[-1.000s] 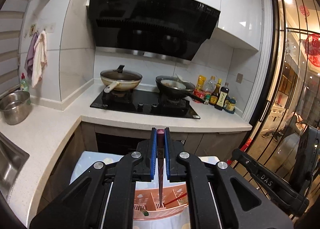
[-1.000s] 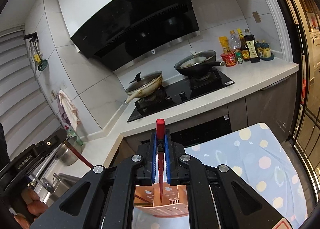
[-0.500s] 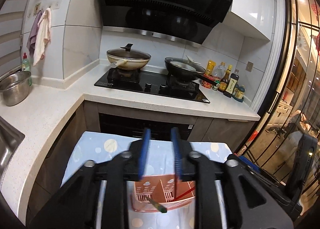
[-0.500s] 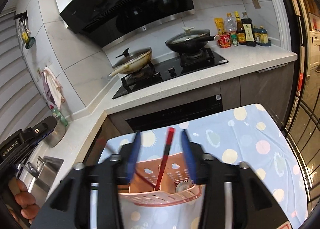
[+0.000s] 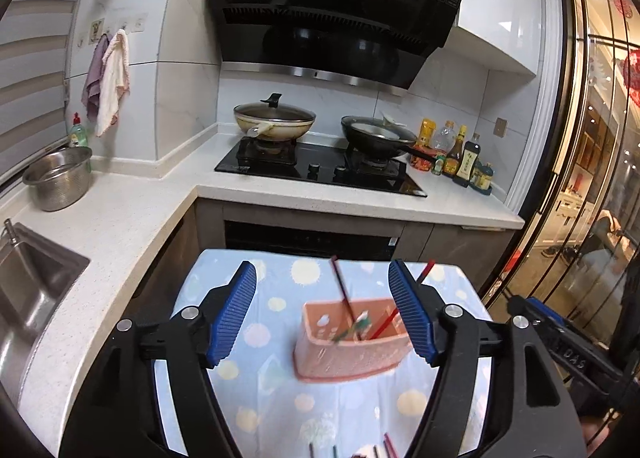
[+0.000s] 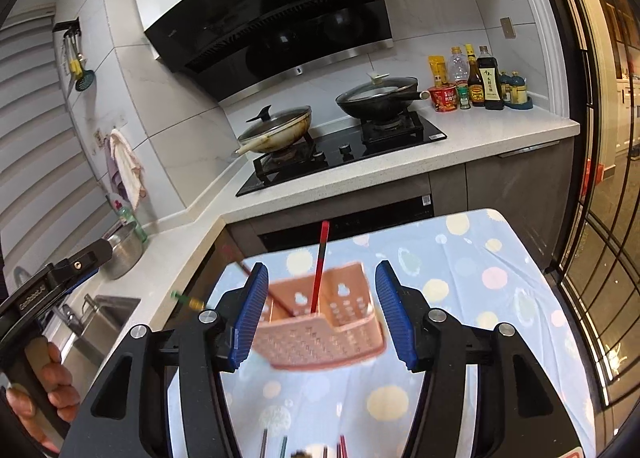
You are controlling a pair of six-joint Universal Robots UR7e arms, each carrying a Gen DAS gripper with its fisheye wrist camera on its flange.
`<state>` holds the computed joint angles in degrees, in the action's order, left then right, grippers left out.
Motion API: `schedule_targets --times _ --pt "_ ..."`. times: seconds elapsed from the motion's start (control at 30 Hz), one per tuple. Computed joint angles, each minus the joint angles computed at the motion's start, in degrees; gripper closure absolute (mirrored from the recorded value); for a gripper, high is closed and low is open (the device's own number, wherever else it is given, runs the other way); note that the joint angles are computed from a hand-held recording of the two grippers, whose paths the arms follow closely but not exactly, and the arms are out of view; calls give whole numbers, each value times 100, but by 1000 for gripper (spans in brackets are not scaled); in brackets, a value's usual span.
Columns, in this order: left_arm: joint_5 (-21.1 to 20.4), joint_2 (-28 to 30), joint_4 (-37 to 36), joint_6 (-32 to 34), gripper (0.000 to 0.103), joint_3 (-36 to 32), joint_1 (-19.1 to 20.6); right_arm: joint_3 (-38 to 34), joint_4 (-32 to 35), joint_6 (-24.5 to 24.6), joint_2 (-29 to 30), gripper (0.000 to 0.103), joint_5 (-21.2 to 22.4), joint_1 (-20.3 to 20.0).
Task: Organize utensils
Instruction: 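Open both tools to drop the chopsticks into the pink holder, then move both tools back down to the remaining utensils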
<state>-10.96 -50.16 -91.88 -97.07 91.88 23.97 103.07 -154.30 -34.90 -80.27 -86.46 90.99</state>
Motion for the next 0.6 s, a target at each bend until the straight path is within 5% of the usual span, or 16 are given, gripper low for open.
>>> schedule_targets --times 0.2,0.6 --pt "-722 -14 1529 -1449 32 135 -411 833 403 -508 -973 48 -27 -355" --pt "-2653 320 562 -1732 32 1269 -1095 2495 910 -1841 -2859 48 -279 -1631"
